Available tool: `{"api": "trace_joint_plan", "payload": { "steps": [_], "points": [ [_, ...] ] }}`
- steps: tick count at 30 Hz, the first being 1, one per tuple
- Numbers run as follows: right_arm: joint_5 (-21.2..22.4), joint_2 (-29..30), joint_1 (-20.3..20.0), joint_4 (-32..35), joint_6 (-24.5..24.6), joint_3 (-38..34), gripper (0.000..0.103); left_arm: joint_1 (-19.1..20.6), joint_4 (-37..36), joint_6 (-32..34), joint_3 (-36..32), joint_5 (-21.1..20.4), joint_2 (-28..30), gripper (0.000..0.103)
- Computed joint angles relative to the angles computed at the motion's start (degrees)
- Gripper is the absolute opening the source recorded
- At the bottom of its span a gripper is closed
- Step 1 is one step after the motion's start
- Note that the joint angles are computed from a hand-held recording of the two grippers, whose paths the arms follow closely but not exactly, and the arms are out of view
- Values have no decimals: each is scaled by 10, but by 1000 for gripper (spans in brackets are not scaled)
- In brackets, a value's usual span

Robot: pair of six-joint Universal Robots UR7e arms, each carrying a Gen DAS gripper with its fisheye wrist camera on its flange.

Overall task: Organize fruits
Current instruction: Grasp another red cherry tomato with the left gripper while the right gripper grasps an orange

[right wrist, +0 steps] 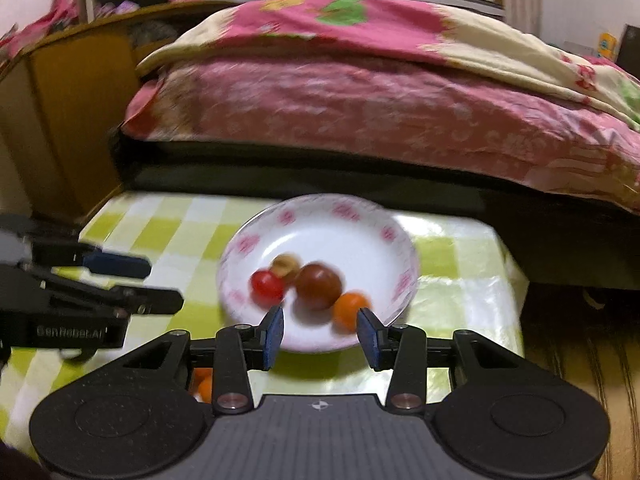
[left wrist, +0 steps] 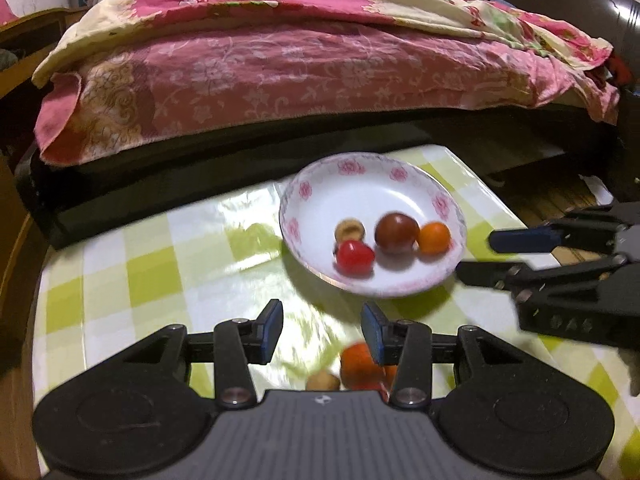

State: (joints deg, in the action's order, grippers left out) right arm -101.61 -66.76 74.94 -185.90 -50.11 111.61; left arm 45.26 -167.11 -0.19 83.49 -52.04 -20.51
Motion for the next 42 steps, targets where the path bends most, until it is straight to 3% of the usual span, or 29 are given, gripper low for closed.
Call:
{"api": "trace_joint_plan", "payload": {
  "steps": [12,23,25,28,42],
  "points": [
    [-29,4,4,54,-60,32,37,-7,32,-47,91,-37,-49,51],
    [-42,40,4,70,-82,7,36,-2,32,-5,81,-38,-26,51],
    [-44,43,3,82,-79,1,27,1,32,-1,77,-41,-23,51],
    [-37,37,-1,102,-69,-3,22,3,29,6,70,-40,-17,51],
    [-32,-1,-20,113,-47,7,22,5,-1,33,21,-28,39,47]
  ]
}}
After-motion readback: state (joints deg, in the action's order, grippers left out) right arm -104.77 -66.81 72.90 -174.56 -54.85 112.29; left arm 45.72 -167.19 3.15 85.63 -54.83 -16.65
